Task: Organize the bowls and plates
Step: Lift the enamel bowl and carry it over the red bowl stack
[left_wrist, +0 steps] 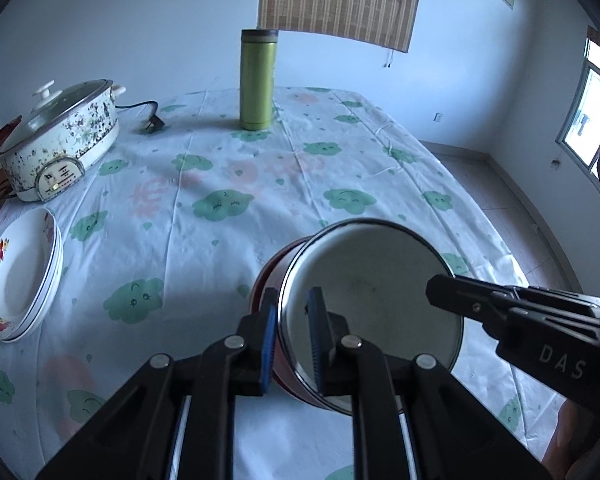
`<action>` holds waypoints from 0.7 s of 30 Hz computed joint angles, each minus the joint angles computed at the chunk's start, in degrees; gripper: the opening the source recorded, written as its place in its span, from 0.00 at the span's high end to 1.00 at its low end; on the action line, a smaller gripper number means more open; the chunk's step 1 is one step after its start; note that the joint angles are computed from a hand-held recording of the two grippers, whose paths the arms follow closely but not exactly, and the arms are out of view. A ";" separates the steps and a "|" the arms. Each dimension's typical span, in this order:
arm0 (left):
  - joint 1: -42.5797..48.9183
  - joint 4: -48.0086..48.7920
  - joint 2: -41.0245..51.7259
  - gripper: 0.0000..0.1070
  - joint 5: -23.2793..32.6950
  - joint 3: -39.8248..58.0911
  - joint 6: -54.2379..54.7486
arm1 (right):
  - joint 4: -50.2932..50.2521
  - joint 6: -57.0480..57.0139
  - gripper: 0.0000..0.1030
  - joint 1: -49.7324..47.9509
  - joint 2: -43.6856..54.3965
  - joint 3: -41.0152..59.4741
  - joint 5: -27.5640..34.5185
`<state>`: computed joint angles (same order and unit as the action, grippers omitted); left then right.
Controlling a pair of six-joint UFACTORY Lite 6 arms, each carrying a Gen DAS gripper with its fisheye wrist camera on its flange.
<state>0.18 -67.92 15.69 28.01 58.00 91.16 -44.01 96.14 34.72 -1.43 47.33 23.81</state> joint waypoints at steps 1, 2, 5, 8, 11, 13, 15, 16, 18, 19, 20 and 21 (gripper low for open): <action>-0.17 -0.03 0.51 0.88 -0.25 0.26 -0.06 | -0.73 0.64 0.93 -0.21 0.39 -0.02 -0.36; -0.39 -0.31 1.01 0.88 -0.74 0.46 0.15 | -1.18 1.04 0.93 -0.27 0.78 0.09 -0.31; -0.74 -0.44 2.44 0.88 -1.68 1.28 -0.10 | -1.21 0.54 0.93 -0.76 2.40 0.97 -0.77; -0.67 -0.63 3.26 0.88 -1.46 1.93 0.16 | -2.19 1.06 0.93 -0.78 3.45 1.57 -0.76; -0.85 -1.83 3.30 0.88 -2.12 1.80 1.58 | -2.96 1.44 0.93 -0.67 3.94 1.99 -0.62; -0.89 -1.52 3.36 0.88 -2.09 1.90 1.10 | -3.89 2.31 0.93 -0.22 4.26 2.26 0.07; -0.87 -1.86 3.14 0.88 -1.96 1.66 1.50 | -4.91 3.06 0.93 -0.21 4.36 2.13 0.13; -0.89 -1.84 3.12 0.88 -2.06 1.64 1.54 | -5.06 3.26 0.93 -0.12 4.38 2.14 0.21; -1.05 -2.50 2.99 0.88 -2.29 1.42 2.37 | -5.48 3.42 0.93 -0.21 4.53 2.19 0.31; -1.14 -2.90 2.90 0.88 -2.41 1.27 2.83 | -6.26 4.23 0.93 -0.18 4.55 2.00 0.31; -1.19 -3.22 2.78 0.88 -2.59 1.09 3.20 | -6.80 4.59 0.93 -0.40 4.50 1.72 0.05; -1.26 -3.61 2.76 0.88 -2.76 0.98 3.62 | -7.74 5.45 0.93 -0.52 4.32 1.29 -0.33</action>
